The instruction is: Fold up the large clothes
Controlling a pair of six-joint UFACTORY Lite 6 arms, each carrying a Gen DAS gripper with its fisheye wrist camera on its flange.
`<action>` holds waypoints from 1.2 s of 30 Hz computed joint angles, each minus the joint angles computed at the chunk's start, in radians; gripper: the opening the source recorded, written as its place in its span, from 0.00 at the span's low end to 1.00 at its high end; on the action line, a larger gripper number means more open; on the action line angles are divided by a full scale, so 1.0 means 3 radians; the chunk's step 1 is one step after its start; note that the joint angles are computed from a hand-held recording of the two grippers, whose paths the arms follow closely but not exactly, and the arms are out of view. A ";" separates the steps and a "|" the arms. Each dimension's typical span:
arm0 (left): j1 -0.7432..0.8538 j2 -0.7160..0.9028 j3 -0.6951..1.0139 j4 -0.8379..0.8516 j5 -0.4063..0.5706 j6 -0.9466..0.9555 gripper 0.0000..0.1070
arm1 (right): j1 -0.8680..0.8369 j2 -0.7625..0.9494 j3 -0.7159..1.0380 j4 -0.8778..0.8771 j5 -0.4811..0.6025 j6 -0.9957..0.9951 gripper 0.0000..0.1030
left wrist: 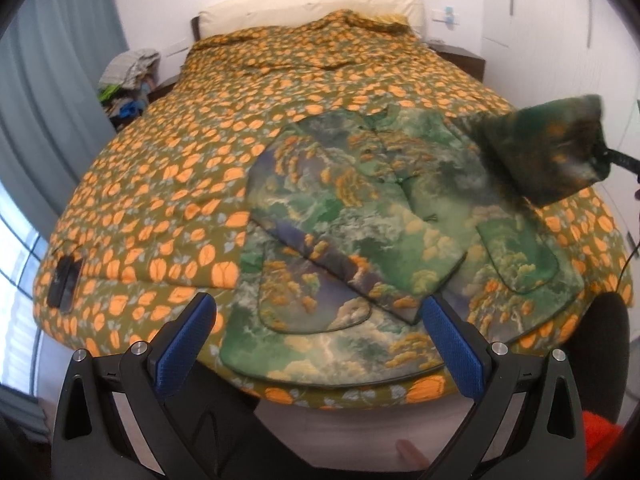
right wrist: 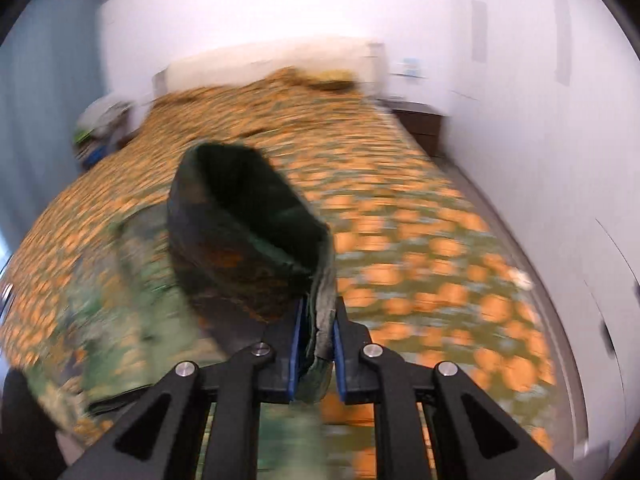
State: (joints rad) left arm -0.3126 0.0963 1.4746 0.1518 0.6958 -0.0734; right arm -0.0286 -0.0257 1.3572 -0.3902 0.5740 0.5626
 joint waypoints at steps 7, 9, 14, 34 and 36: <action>0.0024 0.0198 0.0339 -0.0222 0.0085 0.0289 0.96 | -0.2080 0.0020 -0.0615 0.1893 -0.0597 -0.1584 0.15; 0.0067 0.0267 0.0430 -0.0291 0.0090 0.0372 0.96 | -0.2382 0.0212 -0.0632 0.2000 -0.0676 -0.1605 0.27; 0.0226 0.0494 0.0610 -0.0786 0.0057 0.1047 0.96 | -0.2563 0.0205 -0.0903 0.1416 -0.0829 -0.0960 0.31; -0.0369 0.2952 0.2112 -0.0751 0.0328 0.2734 0.40 | 0.1236 -0.1536 -0.2607 -0.2121 0.0042 0.3773 0.46; -0.0226 0.2937 0.2270 -0.1047 0.0562 0.2789 0.12 | 0.1345 -0.1557 -0.2655 -0.2219 0.0060 0.3924 0.46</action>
